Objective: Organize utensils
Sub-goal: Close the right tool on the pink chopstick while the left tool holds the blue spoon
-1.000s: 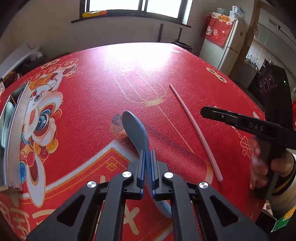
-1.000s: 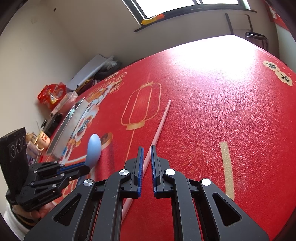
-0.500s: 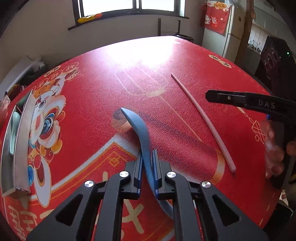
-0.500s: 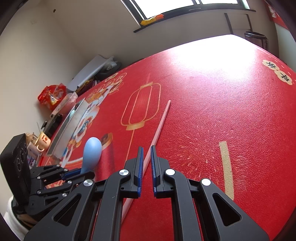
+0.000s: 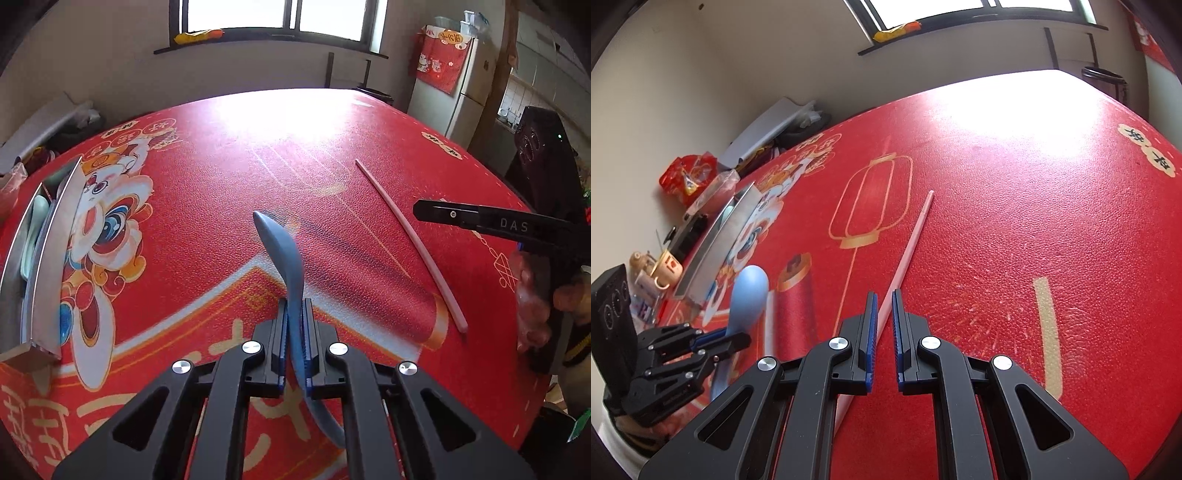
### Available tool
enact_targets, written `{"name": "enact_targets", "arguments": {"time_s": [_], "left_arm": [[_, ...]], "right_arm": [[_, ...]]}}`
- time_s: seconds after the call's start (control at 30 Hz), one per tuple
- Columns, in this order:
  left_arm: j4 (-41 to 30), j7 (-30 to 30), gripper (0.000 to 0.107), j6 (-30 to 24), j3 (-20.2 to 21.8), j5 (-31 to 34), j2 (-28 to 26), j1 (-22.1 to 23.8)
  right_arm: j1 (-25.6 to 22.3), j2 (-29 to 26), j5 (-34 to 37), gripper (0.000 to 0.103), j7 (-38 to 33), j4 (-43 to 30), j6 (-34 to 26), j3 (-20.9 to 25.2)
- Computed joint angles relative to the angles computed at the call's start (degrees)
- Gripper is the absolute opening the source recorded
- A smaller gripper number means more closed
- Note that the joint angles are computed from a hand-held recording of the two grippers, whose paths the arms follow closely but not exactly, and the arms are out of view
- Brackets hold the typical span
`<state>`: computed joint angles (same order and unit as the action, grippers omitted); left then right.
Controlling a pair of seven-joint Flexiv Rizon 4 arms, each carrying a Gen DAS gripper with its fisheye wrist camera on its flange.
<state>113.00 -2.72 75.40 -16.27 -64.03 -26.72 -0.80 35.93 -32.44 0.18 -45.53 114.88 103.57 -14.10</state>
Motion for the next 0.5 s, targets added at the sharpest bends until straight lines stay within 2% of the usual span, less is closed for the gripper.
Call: {"name": "enact_targets", "arguments": {"time_s": [0.13,0.27,0.33,0.5], "left_arm": [[0.24,3.76,0.007,1.41,-0.64,-5.24,0.70,1.12],[-0.96,9.52,0.007,3.53,-0.47,-13.54,0.48,0.79],[-1.79,13.26,0.007,4.35,-0.19,-18.50,0.31,0.11],[-2.67,14.81,0.007,0.13,2.48,-22.85,0.54,-1.13]], "right_arm": [[-0.30,0.23,-1.58,0.009,0.48,-0.77,-3.34,0.19],[2.23,0.54,-4.32,0.024,2.23,-0.77,-6.35,-2.90],[4.31,0.60,-6.22,0.025,3.47,-0.73,-8.16,-5.40],[7.78,0.46,-12.33,0.025,6.58,-1.45,-13.36,-9.71]]}}
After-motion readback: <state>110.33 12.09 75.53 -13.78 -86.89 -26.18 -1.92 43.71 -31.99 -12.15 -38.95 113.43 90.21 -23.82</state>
